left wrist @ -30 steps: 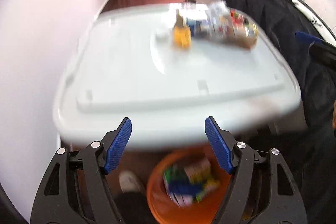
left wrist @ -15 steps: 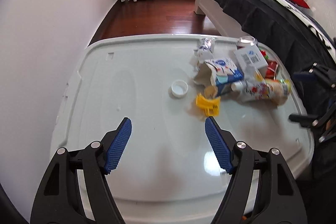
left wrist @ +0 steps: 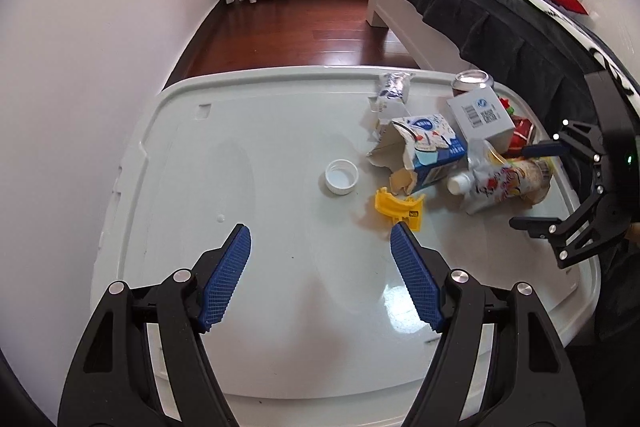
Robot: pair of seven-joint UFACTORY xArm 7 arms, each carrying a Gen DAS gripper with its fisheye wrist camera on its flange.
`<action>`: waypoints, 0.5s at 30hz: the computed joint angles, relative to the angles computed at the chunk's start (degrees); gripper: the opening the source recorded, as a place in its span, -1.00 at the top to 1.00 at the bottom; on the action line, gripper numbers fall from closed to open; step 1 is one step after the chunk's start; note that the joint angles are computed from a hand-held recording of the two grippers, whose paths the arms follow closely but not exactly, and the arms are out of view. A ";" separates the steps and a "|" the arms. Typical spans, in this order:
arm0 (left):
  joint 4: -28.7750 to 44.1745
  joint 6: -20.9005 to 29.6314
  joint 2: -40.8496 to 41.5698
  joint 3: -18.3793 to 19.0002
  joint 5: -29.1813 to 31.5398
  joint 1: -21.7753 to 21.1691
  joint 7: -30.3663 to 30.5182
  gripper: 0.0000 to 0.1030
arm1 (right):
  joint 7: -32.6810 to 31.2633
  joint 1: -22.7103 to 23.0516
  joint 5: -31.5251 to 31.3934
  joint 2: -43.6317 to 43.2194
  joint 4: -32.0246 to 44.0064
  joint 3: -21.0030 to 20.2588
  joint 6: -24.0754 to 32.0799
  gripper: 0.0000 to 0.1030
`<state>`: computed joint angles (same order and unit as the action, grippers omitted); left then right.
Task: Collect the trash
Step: 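Grasp the white drink pouch with the right gripper, then grasp the yellow plastic piece with the left gripper while the right lifts the pouch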
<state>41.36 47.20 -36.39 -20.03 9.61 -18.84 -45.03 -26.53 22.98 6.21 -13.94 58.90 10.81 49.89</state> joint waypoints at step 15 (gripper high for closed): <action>-0.19 0.90 0.28 -0.33 1.26 0.56 -0.83 -0.38 | 6.16 0.17 -5.58 -1.54 -1.49 1.33 -0.31 0.11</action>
<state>41.16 48.09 -36.11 -20.36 10.87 -18.27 -45.87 -20.36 23.15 0.63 -15.49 57.41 12.14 49.58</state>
